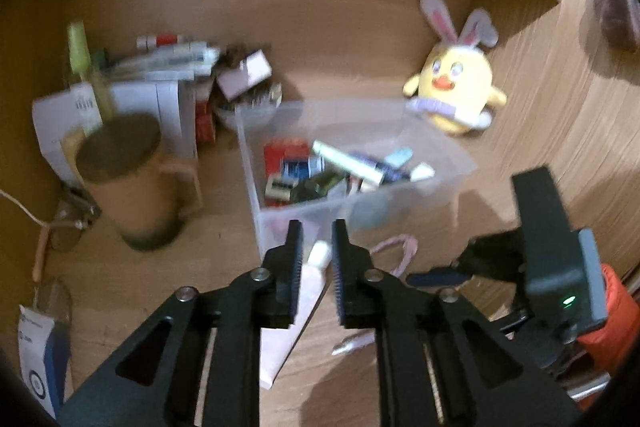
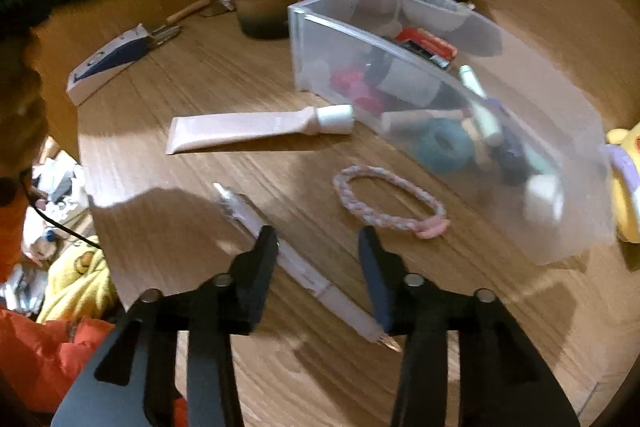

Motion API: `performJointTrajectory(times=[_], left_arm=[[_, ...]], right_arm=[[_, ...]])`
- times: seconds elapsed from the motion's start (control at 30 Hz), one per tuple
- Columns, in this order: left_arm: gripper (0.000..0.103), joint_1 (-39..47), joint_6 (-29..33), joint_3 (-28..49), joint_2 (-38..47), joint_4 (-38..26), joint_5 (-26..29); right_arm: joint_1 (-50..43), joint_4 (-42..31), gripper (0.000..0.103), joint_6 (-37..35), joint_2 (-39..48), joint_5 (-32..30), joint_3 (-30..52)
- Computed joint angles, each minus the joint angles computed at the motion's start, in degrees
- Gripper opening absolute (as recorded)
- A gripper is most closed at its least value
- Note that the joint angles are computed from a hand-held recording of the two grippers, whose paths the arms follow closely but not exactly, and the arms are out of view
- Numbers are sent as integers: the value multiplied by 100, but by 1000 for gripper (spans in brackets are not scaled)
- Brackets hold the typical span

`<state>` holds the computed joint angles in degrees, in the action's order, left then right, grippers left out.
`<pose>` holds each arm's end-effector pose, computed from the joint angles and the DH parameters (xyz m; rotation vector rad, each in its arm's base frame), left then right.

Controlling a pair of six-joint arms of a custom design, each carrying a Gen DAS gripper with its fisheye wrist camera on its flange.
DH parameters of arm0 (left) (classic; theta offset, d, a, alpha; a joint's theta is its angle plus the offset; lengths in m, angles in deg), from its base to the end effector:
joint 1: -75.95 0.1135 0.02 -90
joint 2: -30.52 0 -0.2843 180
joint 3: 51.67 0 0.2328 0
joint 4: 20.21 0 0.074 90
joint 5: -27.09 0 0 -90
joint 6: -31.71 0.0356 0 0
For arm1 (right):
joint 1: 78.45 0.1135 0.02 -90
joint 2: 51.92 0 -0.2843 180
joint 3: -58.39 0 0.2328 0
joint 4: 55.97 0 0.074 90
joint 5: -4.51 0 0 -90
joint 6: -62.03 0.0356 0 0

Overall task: Organize objects
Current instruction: 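Grasp the white pen with the right tool while the left tool carries the pink tube, then carry the pink tube and white pen into the clear box and release both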

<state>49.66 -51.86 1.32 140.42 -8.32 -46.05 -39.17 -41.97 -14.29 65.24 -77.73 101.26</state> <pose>0.2826 -0.1511 0.1093 0.8065 2.2313 -0.5148 0.2097 0.1653 0.0474 -0.5334 2.5601 0.1505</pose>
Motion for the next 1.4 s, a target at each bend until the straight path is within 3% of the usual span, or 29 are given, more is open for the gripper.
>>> performJointTrajectory(times=[0.07,0.3,0.4,0.47,0.57,0.6,0.97,1.13,1.4], left_arm=[[28,16,58,144,267,-119,-2],[30,-23,145,811,1236,-569,-124],[30,-64,147,1003,1441,-719,-111],[36,-101,155,1079,1509,-760,-109],[51,-158,139,1167,1578,-761,-80],[51,-187,140,1193,1593,-757,-100],[50,-448,225,1761,2083,-952,-402],[27,-509,214,1623,2110,-636,-568],[22,-478,54,1051,1737,-162,-672]], right_arm=[[60,24,41,-5,35,-13,0],[178,301,39,145,236,37,-157],[239,436,27,240,222,132,-275],[325,465,15,359,174,181,-369],[413,649,11,565,134,196,-567],[451,784,11,682,135,205,-672],[999,1738,10,1921,-482,938,-2019],[831,1629,10,2005,-1254,1194,-2332],[425,1578,10,1624,-1805,1248,-2314]])
